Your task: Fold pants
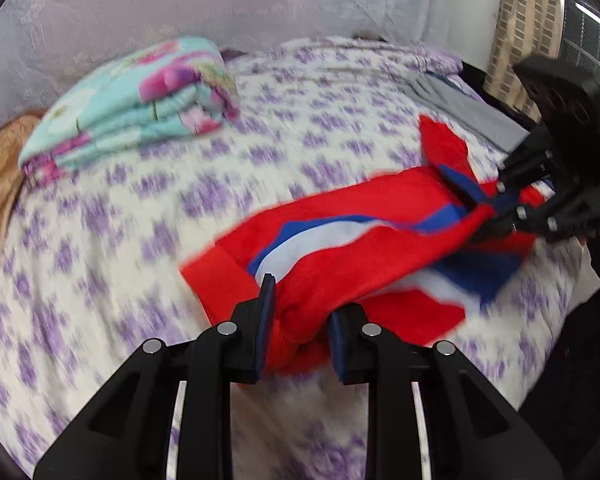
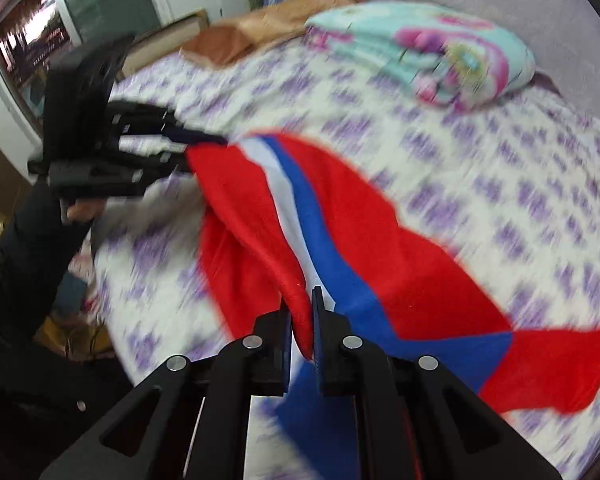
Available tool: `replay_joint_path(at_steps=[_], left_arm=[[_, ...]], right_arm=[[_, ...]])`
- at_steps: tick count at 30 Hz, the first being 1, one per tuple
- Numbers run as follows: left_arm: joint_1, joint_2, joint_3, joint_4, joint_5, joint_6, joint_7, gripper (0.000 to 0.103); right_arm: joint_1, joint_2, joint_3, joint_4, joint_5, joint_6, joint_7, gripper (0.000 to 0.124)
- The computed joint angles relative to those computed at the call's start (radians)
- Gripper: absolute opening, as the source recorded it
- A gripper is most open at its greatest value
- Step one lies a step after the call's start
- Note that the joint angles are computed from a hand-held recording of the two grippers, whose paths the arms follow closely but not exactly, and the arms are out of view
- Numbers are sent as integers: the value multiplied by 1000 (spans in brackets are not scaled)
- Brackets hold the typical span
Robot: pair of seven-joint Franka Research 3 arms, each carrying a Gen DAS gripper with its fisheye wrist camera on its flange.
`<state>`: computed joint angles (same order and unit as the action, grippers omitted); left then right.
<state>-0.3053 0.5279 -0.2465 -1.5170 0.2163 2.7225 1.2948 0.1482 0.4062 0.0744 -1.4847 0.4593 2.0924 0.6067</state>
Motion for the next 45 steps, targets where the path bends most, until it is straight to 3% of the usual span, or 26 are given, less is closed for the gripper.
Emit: replay_joint_path(at_steps=[1, 4, 5, 6, 8, 9, 12, 14, 15, 16, 18, 20, 22, 24, 25, 26, 28, 29, 31, 33, 38, 42, 44, 45], left_arm=[[22, 1, -26, -21, -24, 12, 17, 23], [208, 46, -241, -59, 28, 45, 7, 25], [242, 52, -278, -69, 17, 50, 27, 27], [253, 47, -289, -86, 11, 65, 27, 30], [260, 26, -294, -108, -36, 54, 61, 62], [286, 5, -316, -143, -33, 65, 55, 67], [291, -90, -303, -251, -85, 114, 71, 67], [333, -139, -345, -308, -101, 161, 37, 67], [329, -156, -344, -320, -74, 191, -7, 67], [291, -172, -308, -316, -42, 204, -53, 67], [150, -187, -173, -270, 48, 199, -186, 67], [54, -139, -105, -152, 130, 138, -337, 67], [34, -73, -123, -48, 178, 77, -452, 65], [12, 4, -139, 40, 152, 64, -500, 55], [-6, 38, -135, 84, 165, 30, -540, 41], [-54, 77, -96, 156, 173, -60, -587, 20], [-122, 151, -22, 226, 104, -166, -613, 0], [-106, 176, -37, 208, 98, -143, -651, 2], [-7, 151, -128, 70, 196, 51, -803, 2], [4, 110, -121, -7, 175, 127, -821, 2], [17, 93, -138, -15, 195, 97, -836, 1], [16, 84, -137, -32, 271, 94, -880, 2], [2, 107, -123, 6, 294, 75, -880, 2], [-6, 110, -117, 16, 309, 60, -882, 2]], right_arm=[[9, -16, -3, -44, -10, 20, 9, 10], [36, -23, -13, -119, -41, 88, 73, 10], [37, -13, -14, -122, -39, 99, 96, 10], [35, 12, -13, -100, -35, 89, 120, 10], [28, 37, -10, -78, -23, 75, 162, 10], [22, 41, -6, -76, -13, 73, 167, 10], [14, 30, 2, -98, 0, 94, 158, 10], [13, 22, 5, -113, 5, 110, 151, 10], [13, 17, 6, -122, 8, 119, 147, 10], [13, 16, 7, -124, 9, 123, 144, 10], [11, 15, 7, -129, 14, 134, 138, 10], [12, 7, 7, -139, 15, 146, 138, 11], [14, -8, 8, -161, 19, 170, 132, 12], [13, -26, 10, -188, 25, 195, 113, 13], [12, -34, 11, -201, 30, 204, 101, 13], [10, -37, 11, -207, 34, 204, 95, 14], [2, -45, 7, -215, 39, 188, 83, 16], [1, -46, 4, -212, 34, 173, 85, 18], [-4, -66, -3, -220, 25, 147, 80, 20], [-7, -84, -7, -219, 29, 133, 82, 19], [0, -72, -7, -178, 75, 210, 106, 18], [31, 73, -28, -27, -71, 65, 266, 18], [27, 73, -23, -39, -65, 78, 262, 18], [30, 81, -27, -12, -83, 45, 290, 18]])
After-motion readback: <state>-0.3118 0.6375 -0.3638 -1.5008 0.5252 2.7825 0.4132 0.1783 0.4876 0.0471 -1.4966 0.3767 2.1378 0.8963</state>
